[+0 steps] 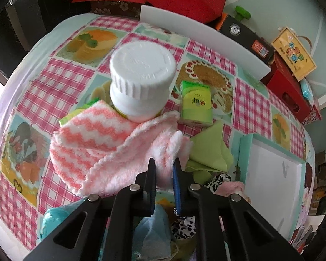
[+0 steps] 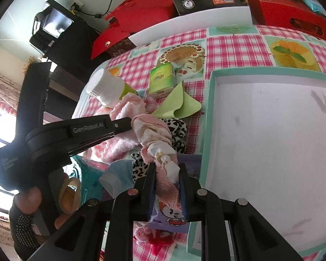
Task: Organize soft objects
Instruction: 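Grasp the pink floral cloth with the right tool while the left tool grasps the pink knitted towel, then lift and carry both held cloths over the white tray with both tools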
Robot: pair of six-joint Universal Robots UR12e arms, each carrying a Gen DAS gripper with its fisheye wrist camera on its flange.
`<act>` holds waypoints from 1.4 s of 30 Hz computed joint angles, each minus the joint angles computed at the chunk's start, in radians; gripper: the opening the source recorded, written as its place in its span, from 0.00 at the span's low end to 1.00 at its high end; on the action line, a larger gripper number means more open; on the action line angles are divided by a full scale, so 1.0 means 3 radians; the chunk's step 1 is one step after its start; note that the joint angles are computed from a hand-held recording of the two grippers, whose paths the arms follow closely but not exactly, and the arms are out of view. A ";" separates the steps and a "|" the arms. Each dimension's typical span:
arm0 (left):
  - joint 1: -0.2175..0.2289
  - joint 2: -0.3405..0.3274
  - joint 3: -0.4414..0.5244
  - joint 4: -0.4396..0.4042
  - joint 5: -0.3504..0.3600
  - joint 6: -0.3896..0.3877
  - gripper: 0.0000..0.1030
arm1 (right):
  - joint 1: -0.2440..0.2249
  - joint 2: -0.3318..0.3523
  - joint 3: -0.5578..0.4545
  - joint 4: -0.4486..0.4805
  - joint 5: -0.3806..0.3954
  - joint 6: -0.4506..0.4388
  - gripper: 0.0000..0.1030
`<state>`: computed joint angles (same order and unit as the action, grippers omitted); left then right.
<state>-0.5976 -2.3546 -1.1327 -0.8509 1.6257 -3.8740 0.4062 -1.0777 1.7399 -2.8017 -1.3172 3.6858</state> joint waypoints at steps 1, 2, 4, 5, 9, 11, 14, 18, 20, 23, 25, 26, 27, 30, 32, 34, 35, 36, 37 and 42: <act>0.0001 0.0018 -0.0024 0.0033 0.0010 -0.0009 0.13 | 0.0002 -0.0004 0.0004 -0.0028 0.0000 0.0006 0.20; 0.0004 0.0040 -0.0055 0.0080 0.0019 -0.0021 0.13 | 0.0003 -0.0009 0.0011 -0.0051 0.0003 0.0008 0.20; 0.0006 0.0072 -0.0096 0.0143 0.0040 -0.0034 0.13 | 0.0004 -0.0019 0.0024 -0.0099 0.0012 0.0008 0.20; 0.0004 0.0086 -0.0113 0.0177 0.0056 -0.0042 0.13 | 0.0005 -0.0024 0.0030 -0.0119 0.0014 0.0011 0.20; -0.0003 0.0161 -0.0196 0.0333 0.0127 -0.0053 0.13 | 0.0009 -0.0042 0.0057 -0.0224 0.0018 0.0027 0.20; -0.0005 0.0204 -0.0252 0.0408 0.0158 -0.0055 0.13 | 0.0016 -0.0056 0.0069 -0.0267 0.0007 0.0024 0.20; -0.0012 0.0248 -0.0303 0.0533 0.0214 -0.0050 0.13 | 0.0023 -0.0080 0.0091 -0.0348 -0.0008 0.0018 0.20; -0.0033 0.0319 -0.0381 0.0733 0.0324 -0.0029 0.13 | 0.0033 -0.0114 0.0119 -0.0443 -0.0034 0.0023 0.20; -0.0050 0.0352 -0.0412 0.0817 0.0399 0.0000 0.13 | 0.0040 -0.0130 0.0132 -0.0504 -0.0058 0.0026 0.20; -0.0077 0.0416 -0.0478 0.0973 0.0498 0.0049 0.13 | 0.0051 -0.0175 0.0168 -0.0605 -0.0113 0.0035 0.20; -0.0088 0.0456 -0.0527 0.1093 0.0532 0.0082 0.13 | 0.0059 -0.0214 0.0198 -0.0675 -0.0171 0.0041 0.20; -0.0095 0.0471 -0.0540 0.1138 0.0552 0.0099 0.13 | 0.0064 -0.0231 0.0210 -0.0708 -0.0205 0.0042 0.20; -0.0105 0.0491 -0.0559 0.1200 0.0576 0.0125 0.13 | 0.0069 -0.0251 0.0227 -0.0750 -0.0246 0.0043 0.20; -0.0140 0.0542 -0.0610 0.1394 0.0635 0.0207 0.13 | 0.0069 -0.0316 0.0285 -0.0878 -0.0340 0.0076 0.20; -0.0164 0.0565 -0.0631 0.1525 0.0655 0.0287 0.13 | 0.0067 -0.0356 0.0318 -0.0937 -0.0411 0.0092 0.20; -0.0186 0.0576 -0.0638 0.1613 0.0660 0.0353 0.13 | 0.0054 -0.0401 0.0360 -0.1004 -0.0468 0.0116 0.20; -0.0197 0.0579 -0.0633 0.1652 0.0656 0.0388 0.13 | 0.0048 -0.0426 0.0386 -0.1042 -0.0508 0.0132 0.20; -0.0209 0.0577 -0.0626 0.1692 0.0646 0.0430 0.12 | 0.0041 -0.0449 0.0409 -0.1065 -0.0538 0.0139 0.20; -0.0220 0.0570 -0.0611 0.1721 0.0637 0.0467 0.12 | 0.0036 -0.0474 0.0435 -0.1090 -0.0591 0.0153 0.20; -0.0285 0.0527 -0.0527 0.1807 0.0552 0.0692 0.13 | 0.0003 -0.0601 0.0568 -0.1163 -0.0847 0.0253 0.20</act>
<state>-0.6829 -2.1966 -1.2910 -0.3087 1.7914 -3.6663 0.4070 -1.2581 1.9102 -3.1506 -1.5712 3.7618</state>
